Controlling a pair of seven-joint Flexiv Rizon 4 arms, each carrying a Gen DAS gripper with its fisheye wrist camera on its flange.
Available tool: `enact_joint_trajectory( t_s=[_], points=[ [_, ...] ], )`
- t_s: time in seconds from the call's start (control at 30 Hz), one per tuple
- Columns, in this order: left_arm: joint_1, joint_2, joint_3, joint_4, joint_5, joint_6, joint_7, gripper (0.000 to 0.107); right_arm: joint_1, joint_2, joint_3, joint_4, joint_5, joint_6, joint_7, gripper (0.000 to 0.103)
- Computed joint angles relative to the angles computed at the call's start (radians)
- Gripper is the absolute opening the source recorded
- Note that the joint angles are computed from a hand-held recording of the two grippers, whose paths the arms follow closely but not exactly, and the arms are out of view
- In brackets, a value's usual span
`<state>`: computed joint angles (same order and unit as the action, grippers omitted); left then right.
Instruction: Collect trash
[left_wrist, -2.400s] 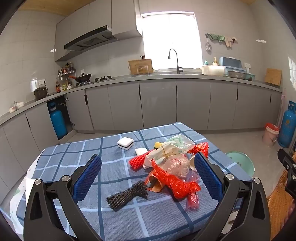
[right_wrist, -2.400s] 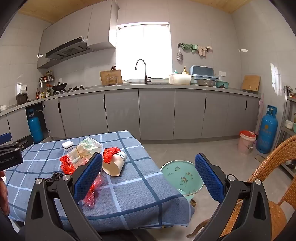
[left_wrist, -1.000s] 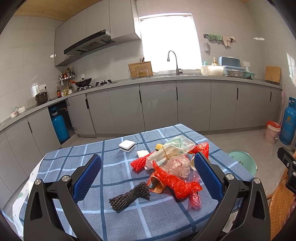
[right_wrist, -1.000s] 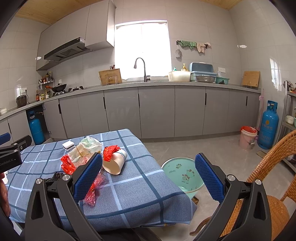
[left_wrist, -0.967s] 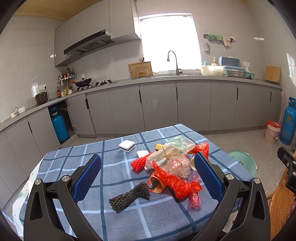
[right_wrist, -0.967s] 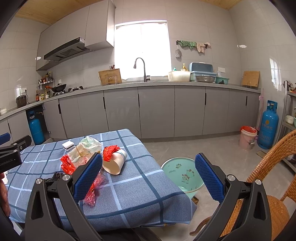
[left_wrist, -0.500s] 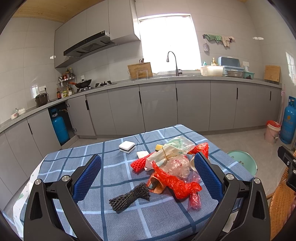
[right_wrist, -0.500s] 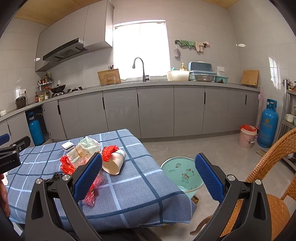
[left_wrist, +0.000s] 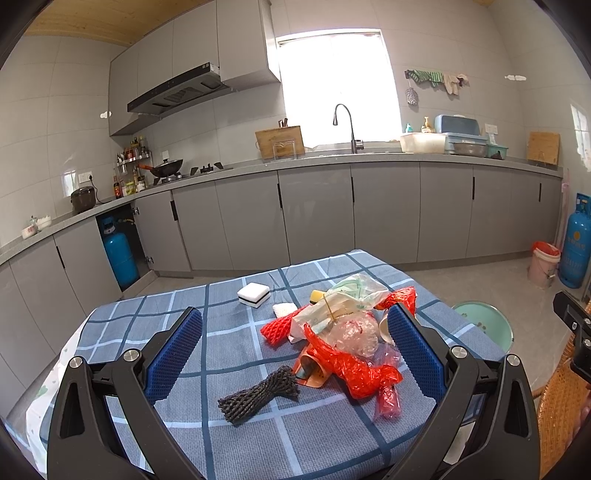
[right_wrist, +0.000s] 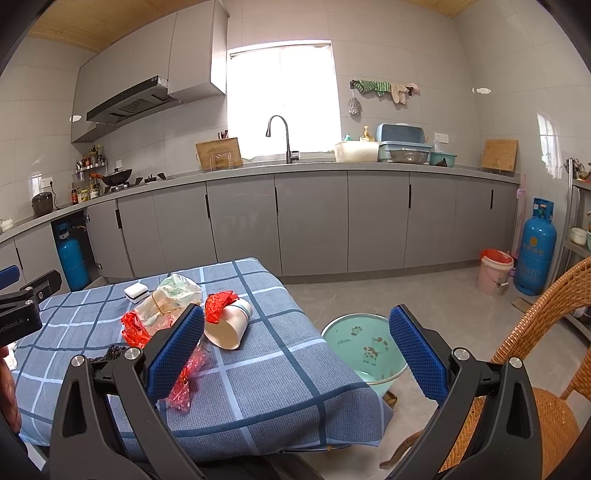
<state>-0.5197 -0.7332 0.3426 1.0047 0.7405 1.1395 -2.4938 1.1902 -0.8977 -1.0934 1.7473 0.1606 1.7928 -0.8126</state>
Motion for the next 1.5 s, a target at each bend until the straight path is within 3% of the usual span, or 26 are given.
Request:
enact_joint_trajectory(
  t_s=[0.83,1.0,1.3,1.43,1.5],
  points=[
    [0.004,0.000,0.004,-0.001,0.007,-0.021,-0.001,0.099,-0.030,0.031,0.038,-0.010,-0.018,-0.011,-0.004,0.098],
    [0.020,0.006,0.029,0.017,0.027,-0.077,-0.057,0.099,-0.087,0.027,0.098,-0.061,-0.046,-0.020,0.006,0.098],
    [0.108,0.015,-0.013,0.098,-0.010,-0.137,-0.072,0.099,-0.248,0.007,0.296,-0.230,-0.208,-0.097,0.015,0.098],
    [0.144,-0.003,-0.044,0.115,-0.045,-0.118,-0.038,0.098,-0.310,-0.003,0.368,-0.292,-0.284,-0.129,0.043,0.098],
    [0.182,-0.030,-0.090,0.107,-0.105,-0.100,0.027,0.098,-0.338,-0.012,0.400,-0.323,-0.322,-0.146,0.056,0.098]
  ],
)
